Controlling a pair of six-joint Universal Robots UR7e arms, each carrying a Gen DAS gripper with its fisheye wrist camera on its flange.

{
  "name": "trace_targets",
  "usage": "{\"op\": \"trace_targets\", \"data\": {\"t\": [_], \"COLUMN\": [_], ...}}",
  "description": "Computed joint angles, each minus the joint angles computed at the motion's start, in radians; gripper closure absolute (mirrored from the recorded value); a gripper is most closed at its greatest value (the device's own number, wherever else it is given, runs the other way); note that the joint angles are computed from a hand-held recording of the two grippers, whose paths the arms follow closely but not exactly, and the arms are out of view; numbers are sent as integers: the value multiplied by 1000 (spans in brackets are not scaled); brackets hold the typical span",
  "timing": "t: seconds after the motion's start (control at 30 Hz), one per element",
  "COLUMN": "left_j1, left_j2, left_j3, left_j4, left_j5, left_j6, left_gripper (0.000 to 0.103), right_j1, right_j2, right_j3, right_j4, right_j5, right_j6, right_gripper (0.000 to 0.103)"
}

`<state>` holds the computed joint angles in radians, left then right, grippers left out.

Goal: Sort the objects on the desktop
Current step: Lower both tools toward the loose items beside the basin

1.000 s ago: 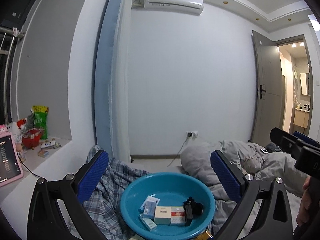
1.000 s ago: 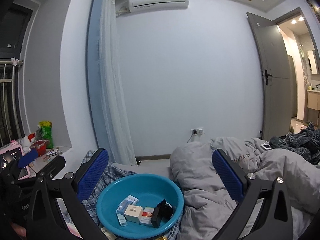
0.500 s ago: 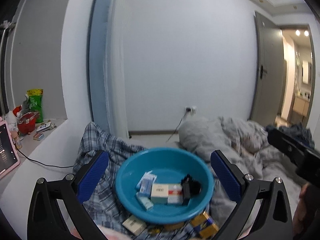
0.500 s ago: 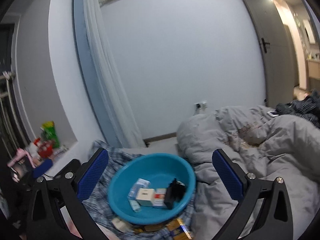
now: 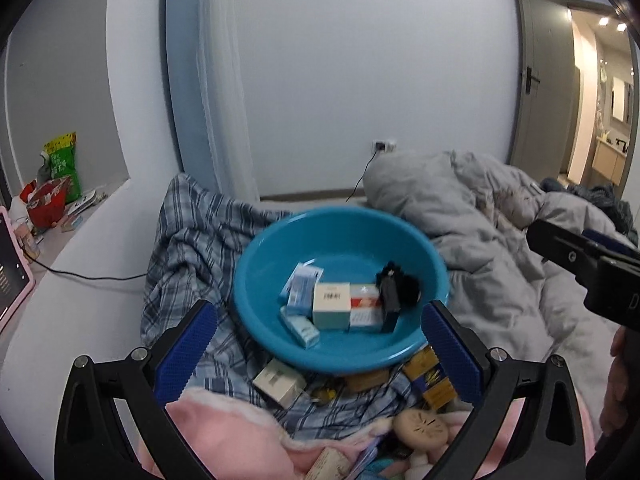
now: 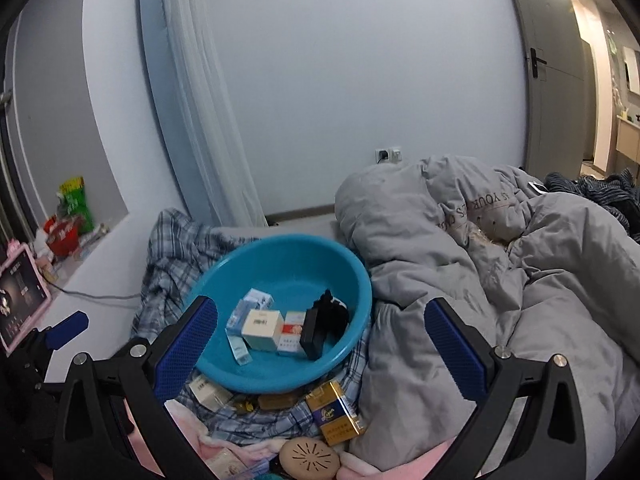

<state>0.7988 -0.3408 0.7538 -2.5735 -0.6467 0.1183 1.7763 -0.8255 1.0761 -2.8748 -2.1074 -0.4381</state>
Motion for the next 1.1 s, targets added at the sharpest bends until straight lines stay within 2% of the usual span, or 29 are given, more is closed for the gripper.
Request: {"op": "trace_targets", "data": {"t": [0.17,0.43,0.53,0.67,0.83,0.97,1.1], "left_j1": [21,37,43,60,64,80,87], "left_j2": [-8,-14,-8,12,40,49,61], "left_j3": [19,68,77,40,30,6,-14], "left_j4": [105,233,242,341,382,472,532], "left_j5": [-44,-52,-47,-88,-45,-141,-206], "left_j6": [-99,-173,-170,-193,-208,-237,-232], "left_gripper": [0,0,0,0,0,0,0], "right_j1": [-4,-24,-32,-46,-62,-73,-79], "right_j2": [16,33,46,63,63,64,68], "right_j3": [-6,-12,-16,-30,-32,-37,-43], "right_j4": [26,93,120,186,258,304,323], "right_j5": [-36,-88,-117,-141,-128,-118,-125], "right_j6": [-4,29,26,38,70,84,89], "right_gripper": [0,0,0,0,0,0,0]}}
